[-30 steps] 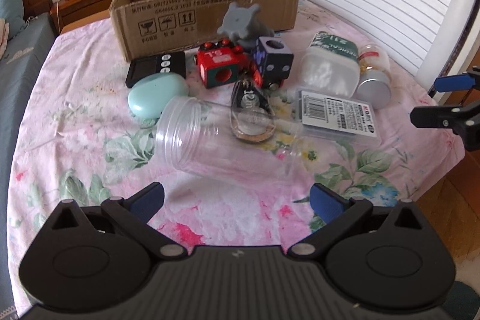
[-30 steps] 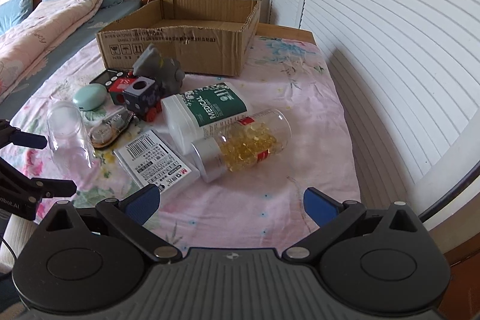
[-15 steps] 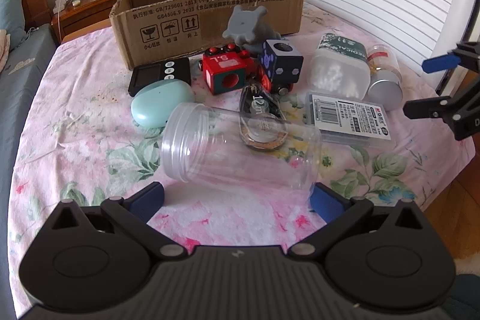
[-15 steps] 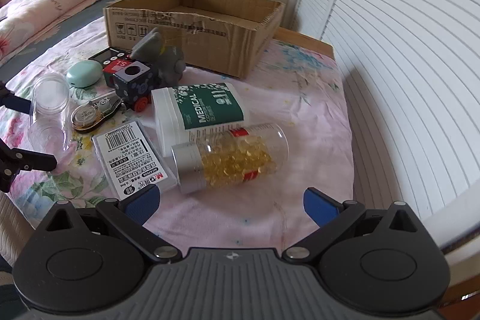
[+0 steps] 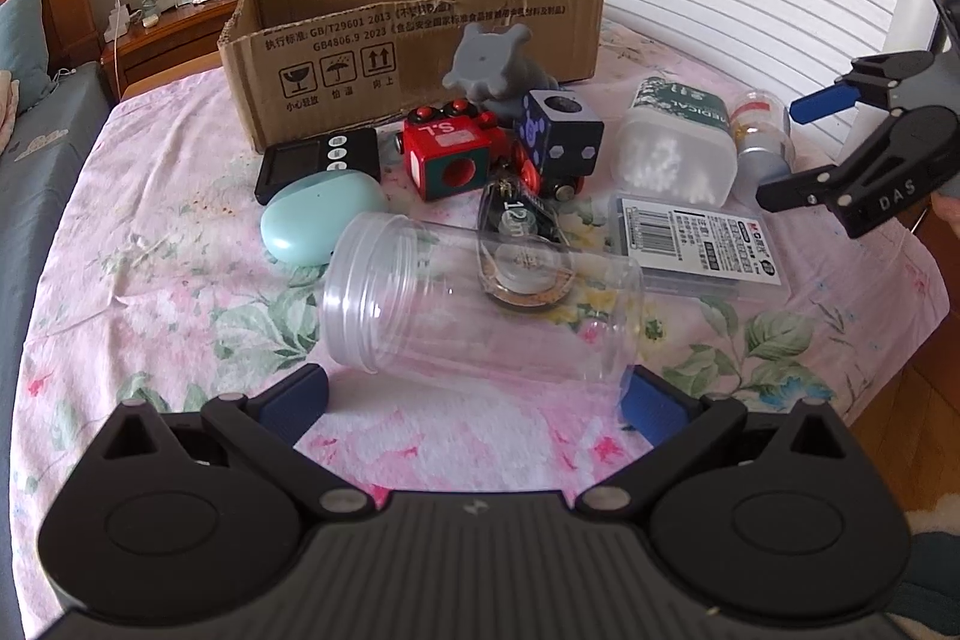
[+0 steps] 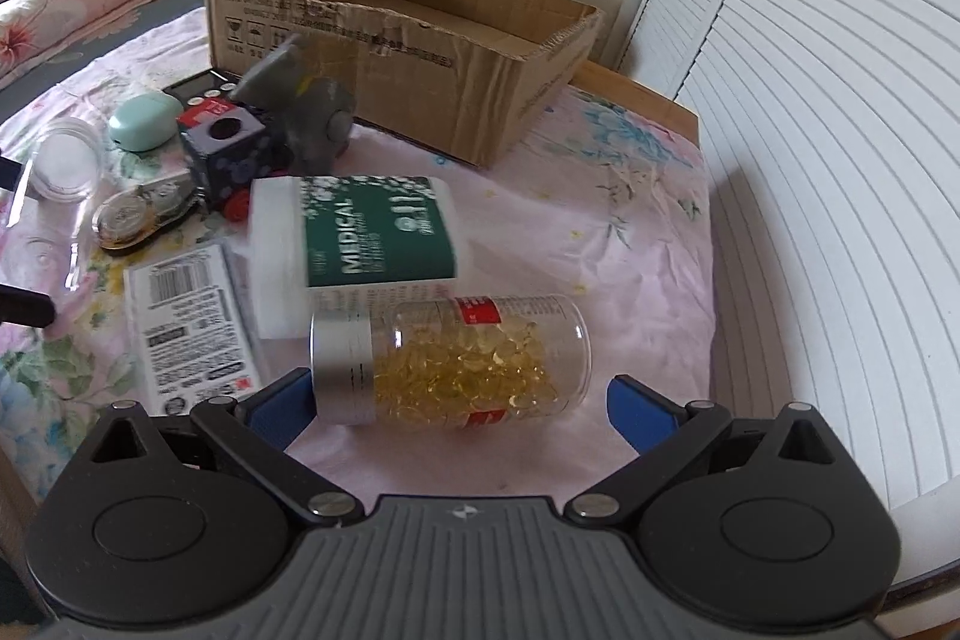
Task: Organize rigid objects
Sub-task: 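Grasp the capsule bottle with the right gripper while the left gripper grasps the clear jar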
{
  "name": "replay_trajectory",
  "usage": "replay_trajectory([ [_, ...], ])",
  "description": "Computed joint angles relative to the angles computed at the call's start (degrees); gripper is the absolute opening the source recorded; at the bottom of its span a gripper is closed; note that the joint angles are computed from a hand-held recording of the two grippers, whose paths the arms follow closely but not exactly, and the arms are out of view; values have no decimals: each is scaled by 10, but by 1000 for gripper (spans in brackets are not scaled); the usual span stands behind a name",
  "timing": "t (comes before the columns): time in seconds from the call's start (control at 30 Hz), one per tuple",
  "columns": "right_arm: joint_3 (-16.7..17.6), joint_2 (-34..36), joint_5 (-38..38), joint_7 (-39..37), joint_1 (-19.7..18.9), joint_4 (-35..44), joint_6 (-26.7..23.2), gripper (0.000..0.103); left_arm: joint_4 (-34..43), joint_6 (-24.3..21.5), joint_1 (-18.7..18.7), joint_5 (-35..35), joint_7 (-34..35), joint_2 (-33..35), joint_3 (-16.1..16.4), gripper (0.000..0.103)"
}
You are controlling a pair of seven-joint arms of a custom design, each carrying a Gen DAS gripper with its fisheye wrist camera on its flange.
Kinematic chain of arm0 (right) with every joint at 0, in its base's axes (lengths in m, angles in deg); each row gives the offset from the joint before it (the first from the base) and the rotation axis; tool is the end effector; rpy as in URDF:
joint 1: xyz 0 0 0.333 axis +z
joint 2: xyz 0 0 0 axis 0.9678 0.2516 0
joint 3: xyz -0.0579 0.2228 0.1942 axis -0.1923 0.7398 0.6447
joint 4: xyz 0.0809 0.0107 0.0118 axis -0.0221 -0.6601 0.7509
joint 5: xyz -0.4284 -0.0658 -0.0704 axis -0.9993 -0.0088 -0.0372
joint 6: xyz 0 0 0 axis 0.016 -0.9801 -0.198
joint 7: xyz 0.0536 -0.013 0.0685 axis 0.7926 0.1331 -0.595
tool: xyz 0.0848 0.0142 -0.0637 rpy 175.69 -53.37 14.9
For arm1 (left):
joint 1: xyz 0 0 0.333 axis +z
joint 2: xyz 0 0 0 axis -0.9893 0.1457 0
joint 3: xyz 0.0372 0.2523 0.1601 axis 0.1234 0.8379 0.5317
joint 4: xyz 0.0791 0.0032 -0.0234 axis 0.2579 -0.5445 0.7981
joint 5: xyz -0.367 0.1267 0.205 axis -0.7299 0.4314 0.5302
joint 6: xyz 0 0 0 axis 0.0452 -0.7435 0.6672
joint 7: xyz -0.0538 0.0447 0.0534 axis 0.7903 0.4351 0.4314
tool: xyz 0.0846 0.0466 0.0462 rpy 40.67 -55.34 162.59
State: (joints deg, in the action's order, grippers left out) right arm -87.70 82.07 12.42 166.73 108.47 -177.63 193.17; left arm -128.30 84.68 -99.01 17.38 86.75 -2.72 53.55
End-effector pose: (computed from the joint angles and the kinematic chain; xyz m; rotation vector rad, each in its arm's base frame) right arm 0.6538 0.3366 0.2686 -1.9950 1.7727 -0.8403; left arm 0.7237 -0.3988 0.2339 -1.1116 2.4715 -0.9552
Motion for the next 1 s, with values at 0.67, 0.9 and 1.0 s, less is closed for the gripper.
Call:
replay_trajectory([
  [0.67, -28, 5, 142, -104, -13, -50, 149, 103, 20, -9, 0, -2, 14, 11, -4, 102],
  [0.9, -20, 9, 169, -158, -25, -48, 162, 103, 30, -2, -6, 0, 13, 14, 0, 102],
  [1.0, -15, 12, 185, -189, -30, -44, 165, 103, 35, -4, -15, 4, 0, 16, 11, 102],
])
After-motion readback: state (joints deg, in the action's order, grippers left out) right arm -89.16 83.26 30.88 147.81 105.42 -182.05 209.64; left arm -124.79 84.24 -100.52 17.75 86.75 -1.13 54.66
